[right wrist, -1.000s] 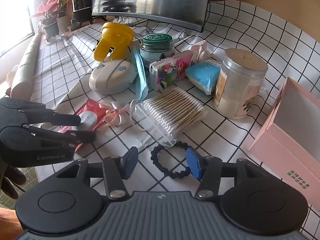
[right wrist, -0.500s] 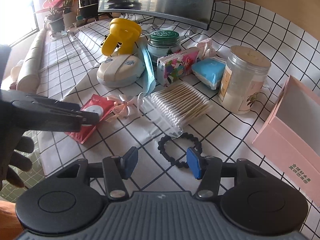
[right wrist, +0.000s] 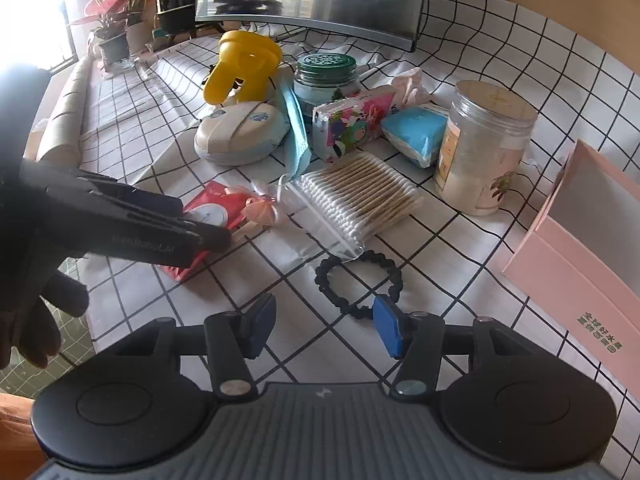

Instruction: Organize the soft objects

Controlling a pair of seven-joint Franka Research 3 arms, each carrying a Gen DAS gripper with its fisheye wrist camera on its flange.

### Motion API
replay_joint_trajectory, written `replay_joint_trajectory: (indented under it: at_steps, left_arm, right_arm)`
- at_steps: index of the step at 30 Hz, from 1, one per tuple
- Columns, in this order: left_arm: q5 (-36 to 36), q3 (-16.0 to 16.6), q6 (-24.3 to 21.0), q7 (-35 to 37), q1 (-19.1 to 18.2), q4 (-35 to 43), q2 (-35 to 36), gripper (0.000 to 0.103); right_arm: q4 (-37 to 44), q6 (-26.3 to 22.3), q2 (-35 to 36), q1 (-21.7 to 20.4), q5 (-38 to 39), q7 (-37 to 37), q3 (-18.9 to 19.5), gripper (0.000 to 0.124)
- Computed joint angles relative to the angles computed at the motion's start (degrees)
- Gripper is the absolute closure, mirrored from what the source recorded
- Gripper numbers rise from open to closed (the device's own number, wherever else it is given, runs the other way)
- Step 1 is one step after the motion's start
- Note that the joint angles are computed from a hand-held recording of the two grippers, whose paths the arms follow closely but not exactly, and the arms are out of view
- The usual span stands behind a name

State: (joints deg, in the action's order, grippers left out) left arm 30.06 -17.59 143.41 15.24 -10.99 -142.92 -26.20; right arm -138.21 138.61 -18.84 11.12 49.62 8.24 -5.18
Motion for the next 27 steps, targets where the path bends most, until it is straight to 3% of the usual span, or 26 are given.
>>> replay_joint_trajectory:
  at_steps: [3, 12, 15, 18, 23, 25, 27]
  left_arm:
    - [-1.6, 1.3, 1.5, 1.8, -0.6, -0.4, 0.0, 0.023]
    - [3.5, -1.7, 0.3, -0.9, 0.8, -0.1, 0.5, 0.023]
    - [6.2, -3.0, -4.5, -0.3, 0.9, 1.8, 1.7, 0.036]
    - [6.4, -1.8, -4.0, -1.2, 0.3, 0.9, 0.9, 0.045]
    - [4.8, 0.4, 2.1, -1.6, -0.1, -2.6, -2.3, 0.068]
    - [3.6, 0.9, 3.8, -1.1, -0.1, -3.6, -3.4, 0.092]
    - [1.9, 1.3, 4.3, -0.3, -0.3, -4.5, -4.4, 0.092]
  right_arm:
    - [0.0, -0.4, 0.0, -0.1, -0.1, 0.0, -0.1, 0.07]
    - [0.3, -0.1, 0.5, -0.4, 0.4, -0.1, -0.2, 0.07]
    - [0.4, 0.2, 0.7, -0.5, 0.6, -0.3, -0.2, 0.07]
    - [0.3, 1.4, 0.7, -0.1, 1.6, -2.4, -0.2, 0.07]
    - [1.4, 0.7, 1.0, 1.0, 3.4, -5.4, -0.2, 0.07]
    - [2.0, 0.2, 1.2, 1.5, 4.4, -6.3, 0.0, 0.07]
    - [2.7, -0.1, 1.7, 2.1, 5.3, -7.3, 0.5, 0.07]
